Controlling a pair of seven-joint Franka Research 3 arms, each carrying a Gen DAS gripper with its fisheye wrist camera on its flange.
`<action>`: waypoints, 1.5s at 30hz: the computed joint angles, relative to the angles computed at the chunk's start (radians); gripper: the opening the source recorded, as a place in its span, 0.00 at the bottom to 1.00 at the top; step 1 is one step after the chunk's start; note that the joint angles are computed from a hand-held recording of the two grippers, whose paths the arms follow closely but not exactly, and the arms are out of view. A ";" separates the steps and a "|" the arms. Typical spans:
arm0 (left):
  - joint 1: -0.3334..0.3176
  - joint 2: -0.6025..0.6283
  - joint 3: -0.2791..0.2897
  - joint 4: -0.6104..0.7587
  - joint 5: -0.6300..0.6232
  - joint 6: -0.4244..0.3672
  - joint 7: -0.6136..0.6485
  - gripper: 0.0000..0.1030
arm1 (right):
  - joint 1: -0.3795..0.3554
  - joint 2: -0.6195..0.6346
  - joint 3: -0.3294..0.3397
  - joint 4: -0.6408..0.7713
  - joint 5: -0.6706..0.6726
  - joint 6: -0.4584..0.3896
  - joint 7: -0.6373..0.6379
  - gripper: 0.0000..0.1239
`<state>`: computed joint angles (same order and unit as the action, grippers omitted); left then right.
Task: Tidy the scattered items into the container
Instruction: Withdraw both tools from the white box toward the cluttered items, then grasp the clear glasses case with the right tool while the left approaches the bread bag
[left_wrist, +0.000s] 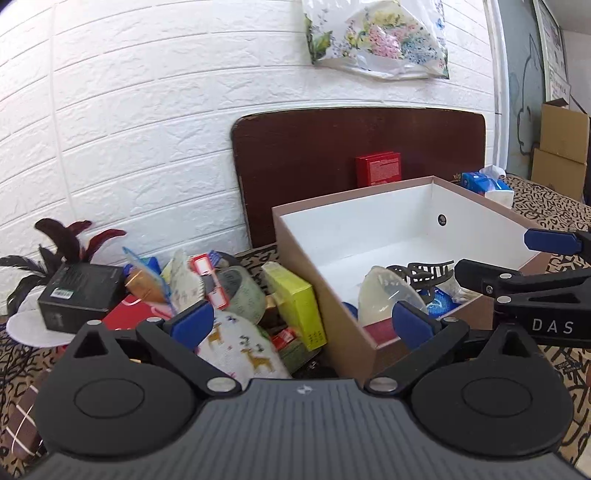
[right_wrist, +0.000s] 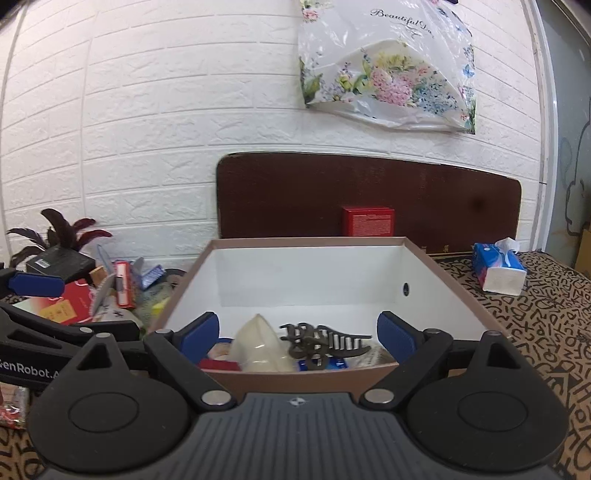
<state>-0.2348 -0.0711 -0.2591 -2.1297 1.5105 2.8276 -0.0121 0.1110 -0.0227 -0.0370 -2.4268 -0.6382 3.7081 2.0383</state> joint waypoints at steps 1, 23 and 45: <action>0.001 -0.013 0.002 -0.015 0.003 0.001 -0.007 1.00 | 0.002 -0.006 0.002 -0.008 -0.009 0.003 0.009 0.76; 0.137 -0.353 0.009 -0.404 -0.061 0.131 -0.111 1.00 | 0.158 -0.107 -0.017 -0.127 -0.217 -0.003 0.087 0.76; 0.334 -0.363 -0.076 -0.498 -0.061 0.249 -0.061 1.00 | 0.220 -0.048 0.025 -0.130 -0.204 -0.101 0.033 0.76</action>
